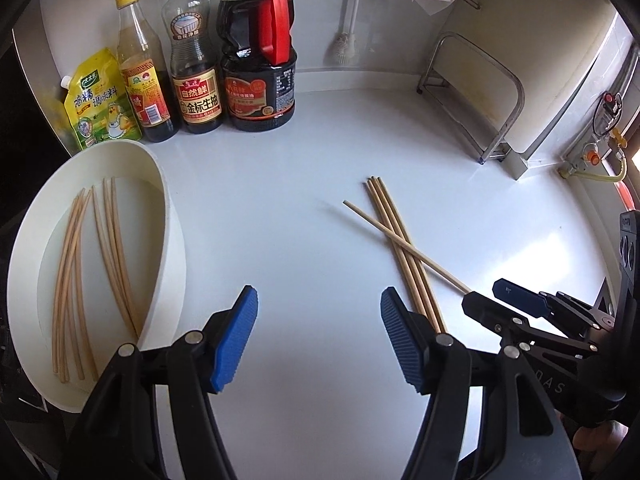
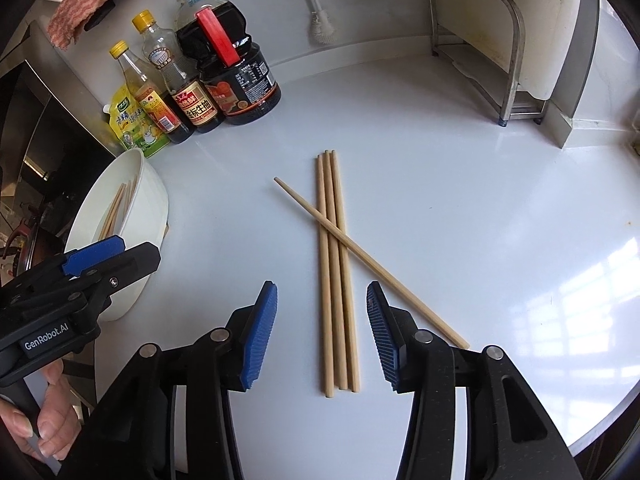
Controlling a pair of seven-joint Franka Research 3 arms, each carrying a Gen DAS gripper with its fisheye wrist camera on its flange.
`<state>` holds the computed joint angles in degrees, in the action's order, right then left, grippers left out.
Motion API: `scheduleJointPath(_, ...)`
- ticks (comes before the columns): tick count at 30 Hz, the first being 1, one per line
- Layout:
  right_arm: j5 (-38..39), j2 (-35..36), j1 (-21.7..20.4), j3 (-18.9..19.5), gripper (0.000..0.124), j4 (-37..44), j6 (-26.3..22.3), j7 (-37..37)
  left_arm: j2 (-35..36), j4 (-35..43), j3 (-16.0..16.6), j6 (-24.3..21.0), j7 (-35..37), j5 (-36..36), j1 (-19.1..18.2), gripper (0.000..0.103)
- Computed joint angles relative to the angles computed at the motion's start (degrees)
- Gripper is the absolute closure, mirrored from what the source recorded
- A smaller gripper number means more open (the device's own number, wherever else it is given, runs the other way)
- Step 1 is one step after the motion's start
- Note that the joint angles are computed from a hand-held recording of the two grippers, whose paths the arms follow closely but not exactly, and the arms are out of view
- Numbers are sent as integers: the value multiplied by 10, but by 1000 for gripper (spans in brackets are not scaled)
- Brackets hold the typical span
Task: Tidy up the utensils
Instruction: 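Move the right tool back toward the chopstick row, then close the right tool on one wooden chopstick on the counter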
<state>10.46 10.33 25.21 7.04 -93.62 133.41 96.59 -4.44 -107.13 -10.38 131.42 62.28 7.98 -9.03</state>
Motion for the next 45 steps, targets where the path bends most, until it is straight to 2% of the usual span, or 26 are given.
scheduleJointPath(4, -51, -3, 3, -9, 75, -15, 12, 4, 11, 4, -5, -2, -12, 3, -4, 38)
scheduleJointPath(10, -89, 6, -3, -14, 75, -26, 19, -21, 26, 0, -8, -2, -53, 15, -8, 36)
scheduleJointPath(28, -62, 58, -12, -15, 75, -1, 33, -122, 80, 21, -14, 12, -112, 41, -24, 36)
scheduleJointPath(31, -75, 58, -6, -18, 83, -6, 45, -136, 85, 22, -15, 14, -120, 43, -26, 36)
scheduleJointPath(35, -83, 55, -4, -18, 102, -16, 63, -151, 92, 24, -15, 16, -127, 46, -28, 36)
scheduleJointPath(39, -83, 54, -4, -22, 115, -20, 75, -145, 99, 27, -16, 21, -132, 51, -31, 36)
scheduleJointPath(45, -59, 49, -12, -20, 117, -28, 79, -135, 117, 41, -17, 19, -134, 56, -37, 36)
